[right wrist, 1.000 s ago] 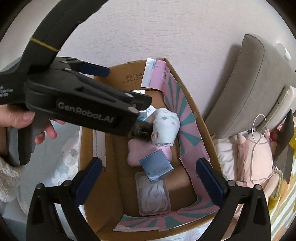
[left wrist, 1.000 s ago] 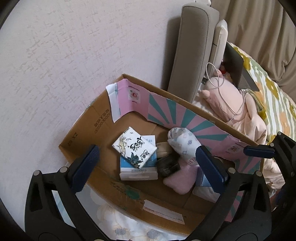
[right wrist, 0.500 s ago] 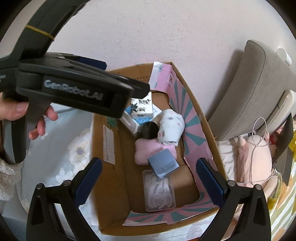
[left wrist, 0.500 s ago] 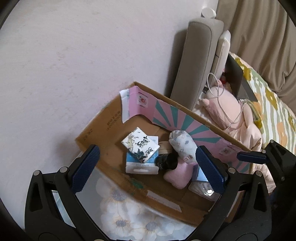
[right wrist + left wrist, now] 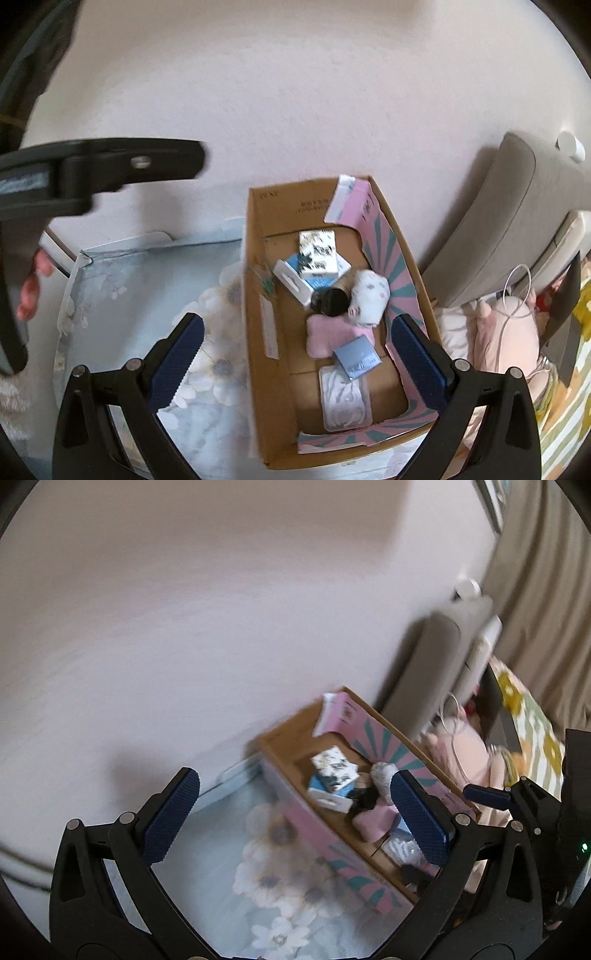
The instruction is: Organize objects
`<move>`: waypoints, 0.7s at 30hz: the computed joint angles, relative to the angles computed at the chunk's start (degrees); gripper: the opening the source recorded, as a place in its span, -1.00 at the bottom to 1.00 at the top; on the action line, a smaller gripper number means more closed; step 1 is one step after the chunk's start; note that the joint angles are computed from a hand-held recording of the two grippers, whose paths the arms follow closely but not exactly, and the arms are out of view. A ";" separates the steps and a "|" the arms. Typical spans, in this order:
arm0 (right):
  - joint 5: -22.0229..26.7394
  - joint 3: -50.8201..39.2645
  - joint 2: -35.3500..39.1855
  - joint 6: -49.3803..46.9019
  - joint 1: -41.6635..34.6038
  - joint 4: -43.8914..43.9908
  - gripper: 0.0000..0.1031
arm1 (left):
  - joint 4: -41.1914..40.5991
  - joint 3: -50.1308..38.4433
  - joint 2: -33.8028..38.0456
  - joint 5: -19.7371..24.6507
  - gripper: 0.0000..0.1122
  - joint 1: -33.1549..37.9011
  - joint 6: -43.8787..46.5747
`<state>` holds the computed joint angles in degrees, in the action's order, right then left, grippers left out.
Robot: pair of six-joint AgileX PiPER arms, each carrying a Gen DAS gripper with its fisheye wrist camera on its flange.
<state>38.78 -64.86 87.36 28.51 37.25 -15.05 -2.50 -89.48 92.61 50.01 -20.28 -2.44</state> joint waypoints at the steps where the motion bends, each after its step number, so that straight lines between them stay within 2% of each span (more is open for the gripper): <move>1: 0.87 -0.88 0.09 1.27 1.10 -1.54 0.96 | 0.19 1.59 -1.84 -0.29 0.83 0.78 -0.65; 11: 3.24 -7.78 1.35 4.02 7.52 -3.05 0.96 | 4.33 18.80 -20.27 -2.63 0.83 7.88 -9.37; 16: 4.05 -9.81 2.69 5.38 10.59 -4.33 0.96 | 2.74 26.31 -27.47 -2.59 0.83 12.88 -10.30; 21: 2.02 -8.27 2.51 8.10 12.47 -6.34 0.96 | 3.92 34.75 -34.82 -3.59 0.83 16.00 -13.16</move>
